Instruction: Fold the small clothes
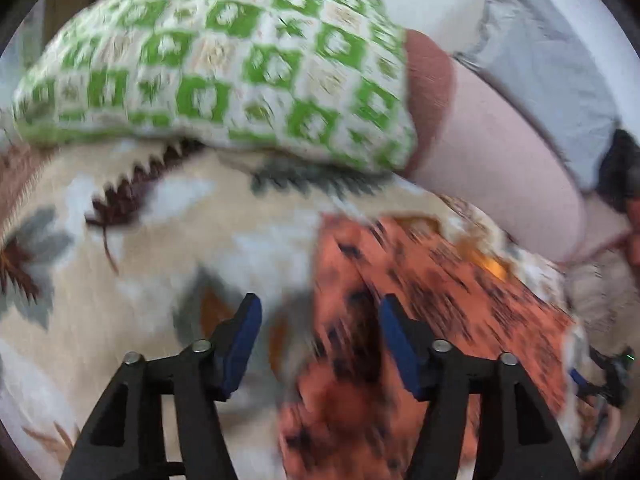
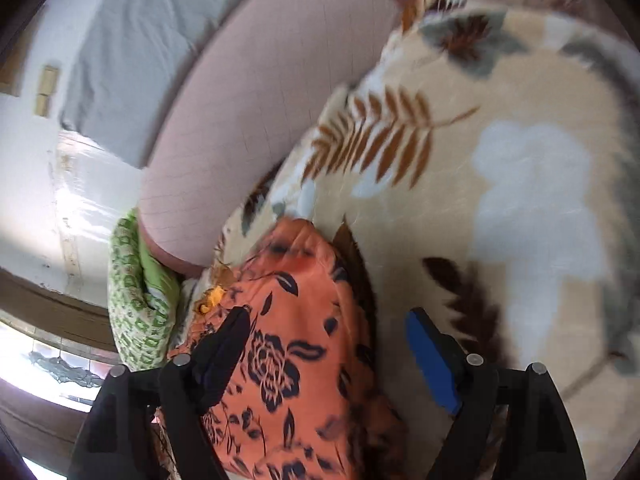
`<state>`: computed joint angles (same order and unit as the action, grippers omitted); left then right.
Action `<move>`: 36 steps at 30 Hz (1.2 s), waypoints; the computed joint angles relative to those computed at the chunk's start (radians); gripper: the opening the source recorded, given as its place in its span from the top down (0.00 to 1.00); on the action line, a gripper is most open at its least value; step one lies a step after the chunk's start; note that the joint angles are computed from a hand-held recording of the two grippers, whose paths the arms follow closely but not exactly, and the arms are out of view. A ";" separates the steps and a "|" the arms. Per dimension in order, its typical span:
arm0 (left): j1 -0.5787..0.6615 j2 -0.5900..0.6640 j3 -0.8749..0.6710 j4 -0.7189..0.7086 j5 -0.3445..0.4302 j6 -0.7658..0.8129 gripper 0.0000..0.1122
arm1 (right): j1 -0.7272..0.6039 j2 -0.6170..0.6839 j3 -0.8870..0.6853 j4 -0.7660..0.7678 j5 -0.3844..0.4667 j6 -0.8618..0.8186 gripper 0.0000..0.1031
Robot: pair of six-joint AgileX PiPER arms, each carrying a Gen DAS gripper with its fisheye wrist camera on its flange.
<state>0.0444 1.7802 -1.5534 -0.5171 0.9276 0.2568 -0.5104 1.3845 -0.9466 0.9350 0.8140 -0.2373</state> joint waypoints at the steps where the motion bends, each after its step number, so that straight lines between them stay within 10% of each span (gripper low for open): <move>1: 0.014 -0.039 0.057 -0.055 0.017 0.073 0.38 | -0.037 -0.033 0.021 0.012 0.046 -0.037 0.20; 7: -0.081 -0.090 0.201 0.062 -0.016 0.096 0.35 | -0.067 -0.146 0.140 -0.033 0.169 -0.109 0.20; 13: -0.014 -0.030 0.174 0.075 0.063 -0.064 0.66 | 0.066 -0.063 0.151 -0.049 0.134 -0.100 0.20; 20: -0.078 -0.014 0.157 0.096 0.053 -0.072 0.41 | 0.216 0.024 0.106 -0.100 -0.001 -0.025 0.19; 21: -0.107 -0.013 0.144 0.149 0.049 -0.109 0.48 | 0.239 0.036 0.082 -0.121 0.010 -0.014 0.23; 22: -0.114 -0.002 0.128 0.165 0.050 -0.115 0.83 | 0.261 0.065 0.052 -0.129 0.044 0.001 0.57; 23: -0.111 0.015 0.097 0.140 0.091 -0.129 0.89 | 0.300 0.088 0.019 -0.176 0.060 0.053 0.82; 30: -0.059 -0.188 0.130 0.083 0.140 -0.131 0.92 | 0.332 -0.026 -0.063 -0.219 0.140 0.181 0.87; 36: 0.147 -0.548 0.456 -0.066 0.291 0.030 0.92 | 0.262 -0.283 0.073 -0.234 0.309 0.180 0.87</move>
